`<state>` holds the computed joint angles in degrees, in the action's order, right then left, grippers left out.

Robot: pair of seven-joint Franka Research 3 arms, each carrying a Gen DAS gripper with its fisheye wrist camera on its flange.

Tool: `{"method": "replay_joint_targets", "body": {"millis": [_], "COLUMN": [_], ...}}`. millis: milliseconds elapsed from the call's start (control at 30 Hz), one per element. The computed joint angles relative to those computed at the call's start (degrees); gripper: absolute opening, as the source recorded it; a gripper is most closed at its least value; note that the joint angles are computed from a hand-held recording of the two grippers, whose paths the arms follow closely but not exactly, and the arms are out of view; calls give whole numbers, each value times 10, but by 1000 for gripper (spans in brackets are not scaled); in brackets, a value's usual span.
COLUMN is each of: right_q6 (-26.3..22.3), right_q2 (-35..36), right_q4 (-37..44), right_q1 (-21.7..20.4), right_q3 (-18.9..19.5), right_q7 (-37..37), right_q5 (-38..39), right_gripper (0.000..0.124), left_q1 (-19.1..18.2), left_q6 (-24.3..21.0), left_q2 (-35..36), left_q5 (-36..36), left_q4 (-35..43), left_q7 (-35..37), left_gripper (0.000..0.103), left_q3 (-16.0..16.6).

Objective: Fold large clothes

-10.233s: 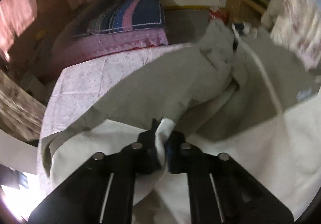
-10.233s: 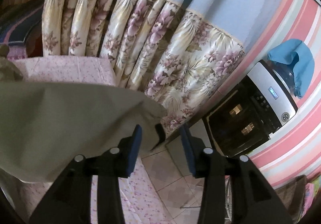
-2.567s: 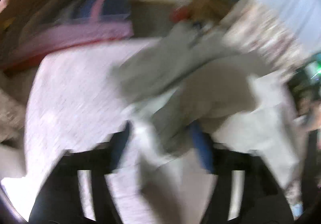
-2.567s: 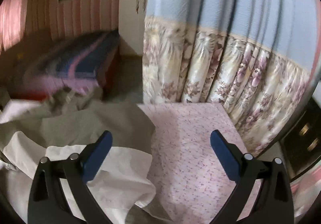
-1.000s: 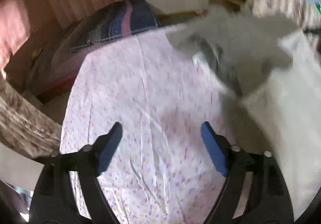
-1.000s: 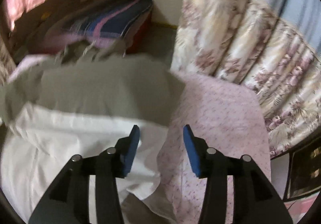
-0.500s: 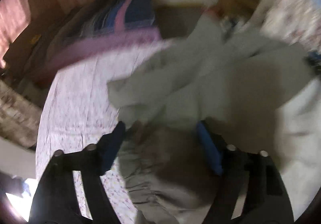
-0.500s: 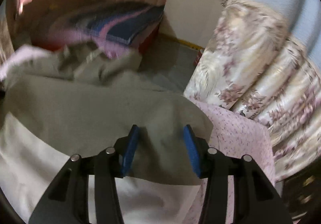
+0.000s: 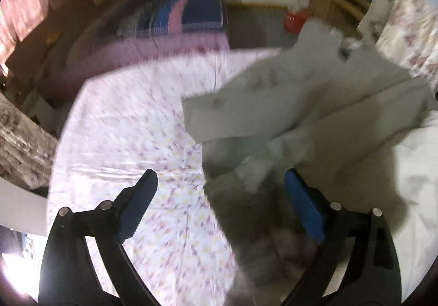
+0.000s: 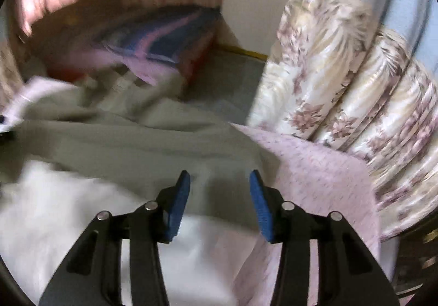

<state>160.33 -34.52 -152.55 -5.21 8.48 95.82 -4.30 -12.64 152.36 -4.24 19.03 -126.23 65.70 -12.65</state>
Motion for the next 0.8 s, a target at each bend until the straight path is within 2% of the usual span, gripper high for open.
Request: {"method": "replay_joint_targets", "body": {"millis": [67, 100, 133, 167, 233, 267, 300, 333, 367, 400, 433, 467, 500, 533, 567, 600, 667, 700, 800], "right_q6": [-12, -23, -32, -34, -26, -24, -30, -38, -46, -50, -52, -49, -53, -56, -63, -71, -92, -103, -118], "right_q2": [-45, -61, -67, -65, -47, -33, -10, 10, 26, 34, 40, 36, 29, 15, 2, -7, -24, -27, -56], "right_q4": [-25, -33, -37, -39, -39, -35, -25, -16, -9, -8, -10, -18, -21, -28, -35, -39, -49, -49, -67], "right_q1": [66, 100, 129, 142, 151, 151, 140, 118, 87, 72, 72, 87, 85, 63, 45, 35, 23, 5, 7], "right_q3": [-47, -66, -79, -73, -49, -38, -14, 14, 44, 54, 44, 18, 11, 21, 23, 21, -6, 0, -36], "right_q7": [-50, -78, -105, -119, -138, -141, -133, -119, -96, -82, -85, -102, -99, -82, -76, -69, -75, -60, -51], "right_q5": [43, 66, 88, 97, 101, 102, 92, 68, 25, 0, -4, 15, 12, -15, -33, -40, -32, -48, -15], "right_gripper": [47, 47, 47, 47, 47, 47, 46, 46, 45, 45, 45, 46, 45, 45, 45, 45, 45, 45, 51], "left_q1": [-17, -42, -56, -69, -68, -61, -55, -57, -68, -60, -55, -48, -44, -41, -39, -39, -39, -37, -40], "left_q6": [54, 73, 72, 66, 46, 30, -5, -43, -78, -87, -81, -69, -62, -53, -49, -46, -35, -34, -30], "left_q2": [-45, -57, -60, -53, -21, -1, 26, 43, 63, 76, 74, 69, 62, 51, 42, 30, 21, 14, 4], "left_q5": [-63, -125, -153, -175, -159, -117, -35, 29, 70, 70, 38, 3, -15, -26, -27, -28, -22, -15, -13], "left_q4": [-44, -58, -60, -54, -25, -6, 22, 46, 66, 73, 69, 59, 51, 38, 28, 16, 2, -4, -12], "left_q7": [42, 94, 117, 138, 138, 112, 55, 10, -18, -23, -3, 21, 37, 54, 64, 74, 82, 84, 68], "left_gripper": [94, 96, 97, 97, 96, 96, 96, 94, 93, 93, 91, 88, 78, 70, 68, 66, 65, 65, 65], "left_q3": [7, 18, 19, 18, 2, -12, -30, -36, -29, -33, -29, -25, -22, -20, -18, -17, -17, -16, -19]}}
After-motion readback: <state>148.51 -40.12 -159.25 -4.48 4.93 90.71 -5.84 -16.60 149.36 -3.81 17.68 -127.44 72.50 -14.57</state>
